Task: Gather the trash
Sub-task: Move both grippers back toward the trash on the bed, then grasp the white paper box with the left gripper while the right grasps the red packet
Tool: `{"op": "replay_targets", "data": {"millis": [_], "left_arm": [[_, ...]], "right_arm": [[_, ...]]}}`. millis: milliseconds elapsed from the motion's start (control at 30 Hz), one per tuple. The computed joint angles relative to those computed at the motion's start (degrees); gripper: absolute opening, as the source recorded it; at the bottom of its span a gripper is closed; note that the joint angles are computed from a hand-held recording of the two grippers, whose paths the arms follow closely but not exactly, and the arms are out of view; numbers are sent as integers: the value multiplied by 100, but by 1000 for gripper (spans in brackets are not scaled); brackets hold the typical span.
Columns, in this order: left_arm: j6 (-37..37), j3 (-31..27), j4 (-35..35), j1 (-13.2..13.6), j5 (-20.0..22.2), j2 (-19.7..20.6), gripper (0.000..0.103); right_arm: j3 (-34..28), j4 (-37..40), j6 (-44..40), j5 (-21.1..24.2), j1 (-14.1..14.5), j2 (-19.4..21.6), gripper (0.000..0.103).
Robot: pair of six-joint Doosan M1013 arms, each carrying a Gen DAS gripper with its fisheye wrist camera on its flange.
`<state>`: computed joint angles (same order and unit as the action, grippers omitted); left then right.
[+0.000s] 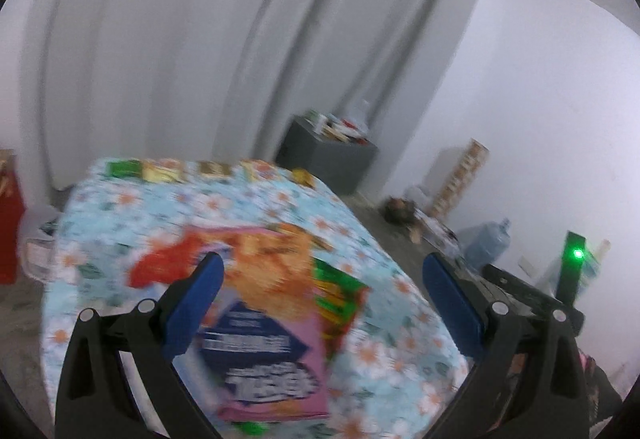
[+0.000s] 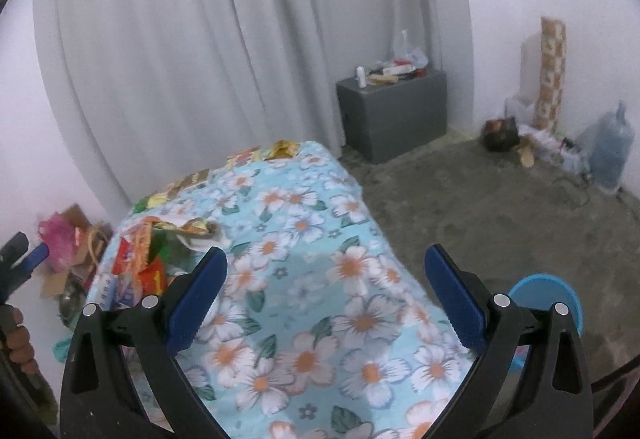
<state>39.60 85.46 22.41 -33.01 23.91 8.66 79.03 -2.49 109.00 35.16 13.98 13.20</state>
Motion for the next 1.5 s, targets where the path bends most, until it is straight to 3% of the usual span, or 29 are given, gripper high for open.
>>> {"op": "replay_targets", "data": {"millis": [67,233,467,733,1033,1133,1300,1500], "left_arm": [[-798,146,741,21,67,-109,97],[-2078,466,1745,108,225,-325,97],[-2414,698,1748,284,194,-398,97],[-1399,857,455,436,-151,-298,97],[760,890,-2343,698,6,-95,97],[1134,849,-2945,774,137,-11,97],[788,553,-2686,791,821,249,97],[1089,396,-3313,918,1138,482,97]], "right_arm": [[-7,468,-251,-16,-55,23,95],[-184,1897,-1220,201,-172,198,89],[-485,3024,-1926,719,-170,490,83],[-654,3632,-2115,1307,-192,731,81],[-780,3787,-2055,1871,-160,967,81],[-810,3827,-2075,1964,-146,1014,81],[-843,3892,-2116,2039,-134,1053,81],[-889,3946,-2118,2091,-162,1107,81]]}}
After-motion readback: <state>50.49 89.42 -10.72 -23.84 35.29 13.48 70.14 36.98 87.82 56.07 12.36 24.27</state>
